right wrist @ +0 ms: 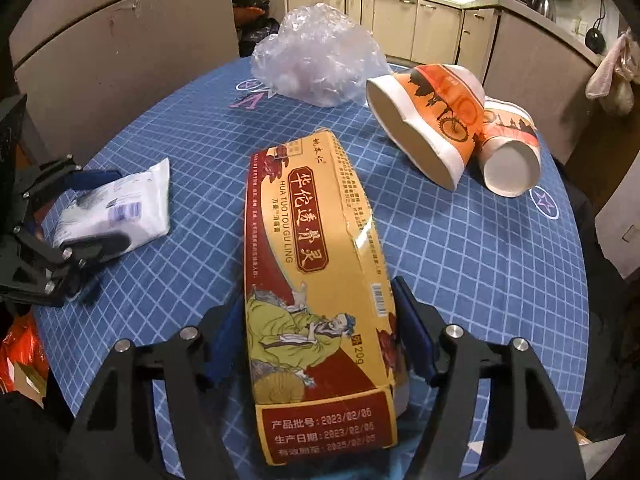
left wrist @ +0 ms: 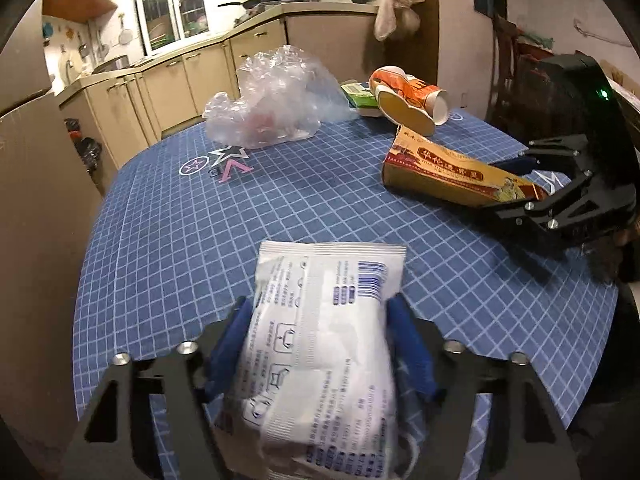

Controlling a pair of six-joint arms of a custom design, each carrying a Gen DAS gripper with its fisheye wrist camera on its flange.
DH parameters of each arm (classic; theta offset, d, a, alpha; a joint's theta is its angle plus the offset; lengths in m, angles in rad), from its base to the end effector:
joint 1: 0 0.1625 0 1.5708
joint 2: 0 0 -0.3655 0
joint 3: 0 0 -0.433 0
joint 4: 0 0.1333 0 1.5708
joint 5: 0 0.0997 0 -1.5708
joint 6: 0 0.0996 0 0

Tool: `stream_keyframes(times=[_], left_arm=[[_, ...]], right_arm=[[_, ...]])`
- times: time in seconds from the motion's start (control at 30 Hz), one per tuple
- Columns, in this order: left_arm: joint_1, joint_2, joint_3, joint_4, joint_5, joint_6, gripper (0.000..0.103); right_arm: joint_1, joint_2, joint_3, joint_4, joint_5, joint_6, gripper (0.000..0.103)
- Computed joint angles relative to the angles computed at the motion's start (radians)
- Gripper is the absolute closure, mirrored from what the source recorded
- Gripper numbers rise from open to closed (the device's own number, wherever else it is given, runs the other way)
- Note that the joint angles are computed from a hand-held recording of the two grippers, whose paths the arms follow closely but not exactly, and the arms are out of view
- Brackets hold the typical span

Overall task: Collect trash
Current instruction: 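Carry the foil packet and herbal box over the white bucket with both tools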

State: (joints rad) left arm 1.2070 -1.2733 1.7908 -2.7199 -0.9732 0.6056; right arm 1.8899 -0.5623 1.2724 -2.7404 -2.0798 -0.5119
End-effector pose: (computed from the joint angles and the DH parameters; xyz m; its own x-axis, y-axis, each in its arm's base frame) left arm -0.0410 -0.6398 0.2901 -0.5689 0.4160 -0.7095 0.7432 0.6294 -0.2269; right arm 0.3206 -0.7003 0.0413 -0.6442 -0.4768 0.5980 -0.6845 0.7083 -0.1727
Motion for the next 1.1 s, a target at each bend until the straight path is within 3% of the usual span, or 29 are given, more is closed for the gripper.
stream_keyframes(times=[0.17, 0.37, 0.5, 0.77, 1.1], left_arm=[[-0.041, 0.007, 0.025, -0.051, 0.106, -0.087, 0.051], [-0.086, 0.013, 0.049, -0.099, 0.226, -0.174, 0.054], [-0.116, 0.018, 0.062, -0.148, 0.28, -0.186, 0.056], [-0.162, 0.035, 0.069, -0.221, 0.338, -0.165, 0.057], [-0.216, 0.062, 0.072, -0.293, 0.367, -0.111, 0.057]], right_arm=[[0.001, -0.024, 0.049, -0.056, 0.008, 0.046, 0.039], [-0.002, -0.103, 0.158, -0.132, 0.015, 0.11, 0.039], [0.003, -0.14, 0.208, -0.173, 0.0, 0.108, 0.039], [0.008, -0.223, 0.313, -0.236, 0.0, 0.132, 0.039], [0.019, -0.26, 0.351, -0.296, -0.027, 0.129, 0.039]])
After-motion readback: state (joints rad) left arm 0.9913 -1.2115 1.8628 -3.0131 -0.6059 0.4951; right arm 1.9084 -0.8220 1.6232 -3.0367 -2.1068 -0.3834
